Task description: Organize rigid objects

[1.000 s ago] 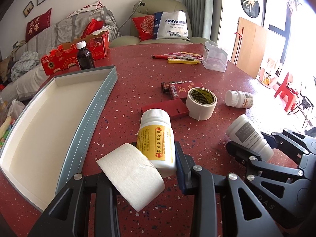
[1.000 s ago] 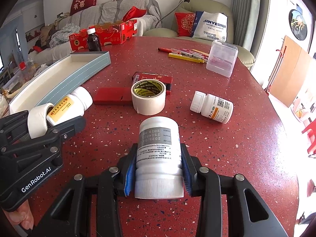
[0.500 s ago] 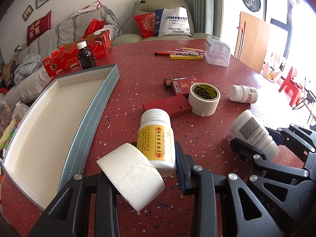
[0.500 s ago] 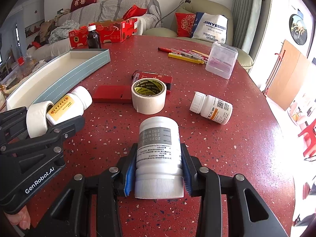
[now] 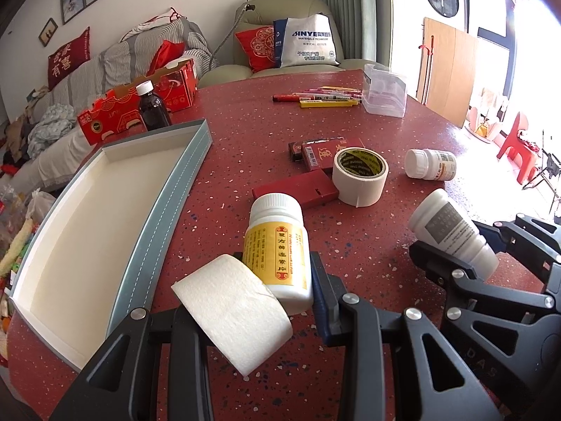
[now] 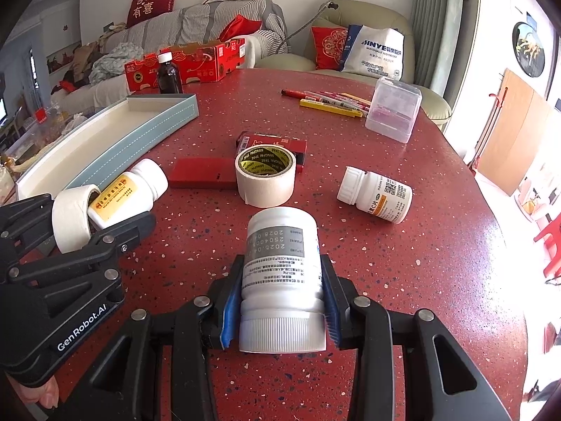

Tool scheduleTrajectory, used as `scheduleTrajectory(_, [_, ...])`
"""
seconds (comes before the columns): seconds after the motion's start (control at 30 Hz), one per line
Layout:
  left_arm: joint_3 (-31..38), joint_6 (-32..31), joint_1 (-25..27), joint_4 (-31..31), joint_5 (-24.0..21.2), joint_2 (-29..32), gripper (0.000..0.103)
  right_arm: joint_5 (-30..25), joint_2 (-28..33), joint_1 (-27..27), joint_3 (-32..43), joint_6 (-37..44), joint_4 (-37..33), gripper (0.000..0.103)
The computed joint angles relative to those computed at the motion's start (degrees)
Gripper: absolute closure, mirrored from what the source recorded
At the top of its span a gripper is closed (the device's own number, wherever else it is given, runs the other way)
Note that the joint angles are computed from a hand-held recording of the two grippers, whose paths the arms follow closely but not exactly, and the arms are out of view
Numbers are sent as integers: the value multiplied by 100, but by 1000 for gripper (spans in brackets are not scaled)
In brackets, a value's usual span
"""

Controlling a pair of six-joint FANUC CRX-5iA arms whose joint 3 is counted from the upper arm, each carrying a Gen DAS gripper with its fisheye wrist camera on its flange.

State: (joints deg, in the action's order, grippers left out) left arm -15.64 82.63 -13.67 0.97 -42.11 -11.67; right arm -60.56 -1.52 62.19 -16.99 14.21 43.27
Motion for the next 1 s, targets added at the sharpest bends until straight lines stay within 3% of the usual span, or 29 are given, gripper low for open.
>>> scheduleTrajectory(0.6, [-167, -193, 164, 398, 125, -79, 65, 272, -159, -66, -123, -143, -21, 62])
scheduleTrajectory(0.77, [-116, -13, 136, 242, 96, -76, 65, 503, -332, -97, -254, -499, 84, 62])
scheduleTrajectory(1.0, [-41, 75, 137, 54, 46, -160, 65, 504, -255, -35, -31, -382, 278, 62])
